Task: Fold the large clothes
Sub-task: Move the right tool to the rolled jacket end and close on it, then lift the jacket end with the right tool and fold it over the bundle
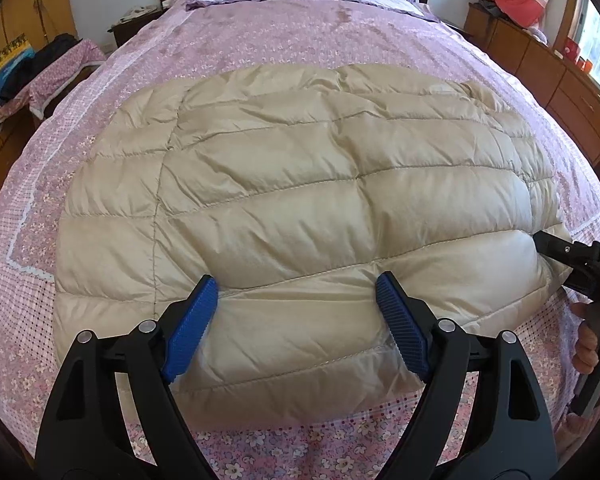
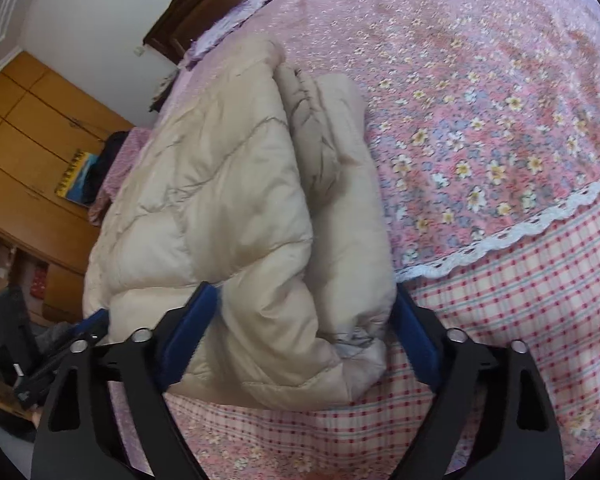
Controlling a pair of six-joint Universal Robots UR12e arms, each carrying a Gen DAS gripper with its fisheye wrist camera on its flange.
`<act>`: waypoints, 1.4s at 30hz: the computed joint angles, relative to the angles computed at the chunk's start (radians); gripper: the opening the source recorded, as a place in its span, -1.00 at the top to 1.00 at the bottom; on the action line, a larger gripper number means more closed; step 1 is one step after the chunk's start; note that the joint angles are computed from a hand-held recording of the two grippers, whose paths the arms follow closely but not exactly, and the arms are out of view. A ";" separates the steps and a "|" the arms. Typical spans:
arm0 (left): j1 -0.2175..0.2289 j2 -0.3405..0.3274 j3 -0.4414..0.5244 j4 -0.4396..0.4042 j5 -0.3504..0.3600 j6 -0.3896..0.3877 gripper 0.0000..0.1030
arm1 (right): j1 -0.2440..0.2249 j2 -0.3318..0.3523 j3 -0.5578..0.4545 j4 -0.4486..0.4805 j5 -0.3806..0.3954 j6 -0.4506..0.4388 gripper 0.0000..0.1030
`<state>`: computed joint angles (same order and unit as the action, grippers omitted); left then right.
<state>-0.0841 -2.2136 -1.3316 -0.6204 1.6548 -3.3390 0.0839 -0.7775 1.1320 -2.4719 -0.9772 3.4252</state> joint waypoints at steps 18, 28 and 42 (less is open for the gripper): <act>0.010 -0.017 0.013 -0.020 -0.020 0.002 -0.59 | -0.033 -0.044 0.043 -0.114 0.142 -0.032 0.27; 0.013 -0.019 0.005 -0.010 -0.028 0.030 -0.58 | -0.017 -0.047 0.026 -0.157 0.203 -0.025 0.34; 0.035 0.070 -0.101 0.087 -0.060 0.027 -0.56 | 0.018 -0.038 -0.043 -0.125 0.195 -0.087 0.39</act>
